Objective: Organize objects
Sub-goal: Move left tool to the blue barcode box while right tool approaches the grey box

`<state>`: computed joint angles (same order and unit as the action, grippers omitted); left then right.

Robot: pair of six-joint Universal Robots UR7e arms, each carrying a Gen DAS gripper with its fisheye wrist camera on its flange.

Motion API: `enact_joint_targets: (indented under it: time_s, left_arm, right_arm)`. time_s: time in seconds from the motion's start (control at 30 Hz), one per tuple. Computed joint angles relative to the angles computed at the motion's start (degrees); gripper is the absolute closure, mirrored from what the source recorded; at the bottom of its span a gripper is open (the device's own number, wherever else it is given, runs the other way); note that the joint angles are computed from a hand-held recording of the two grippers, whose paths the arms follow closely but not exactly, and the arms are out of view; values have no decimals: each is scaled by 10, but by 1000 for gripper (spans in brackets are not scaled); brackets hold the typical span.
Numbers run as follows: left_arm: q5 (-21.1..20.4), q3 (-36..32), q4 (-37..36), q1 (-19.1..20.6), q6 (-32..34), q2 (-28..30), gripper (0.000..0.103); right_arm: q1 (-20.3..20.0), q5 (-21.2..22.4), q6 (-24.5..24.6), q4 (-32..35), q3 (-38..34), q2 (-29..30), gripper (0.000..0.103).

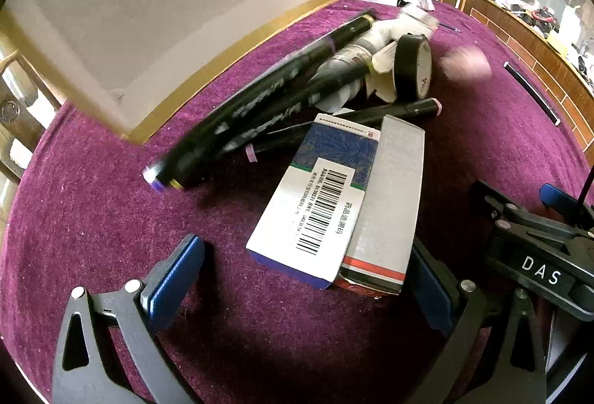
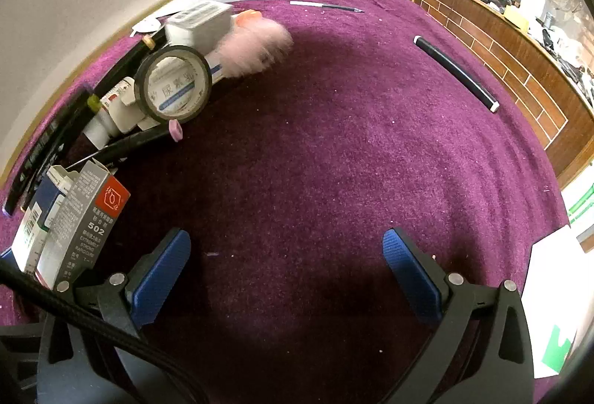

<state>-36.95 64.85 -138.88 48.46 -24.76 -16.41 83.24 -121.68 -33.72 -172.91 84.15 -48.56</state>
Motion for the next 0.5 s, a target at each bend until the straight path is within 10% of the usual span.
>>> enact_joint_targets:
  time_s: [0.5]
  left_arm:
    - [0,0,1,0,0,0,2]
  right_arm:
    - [-3,3,-4,-4,1,0,0]
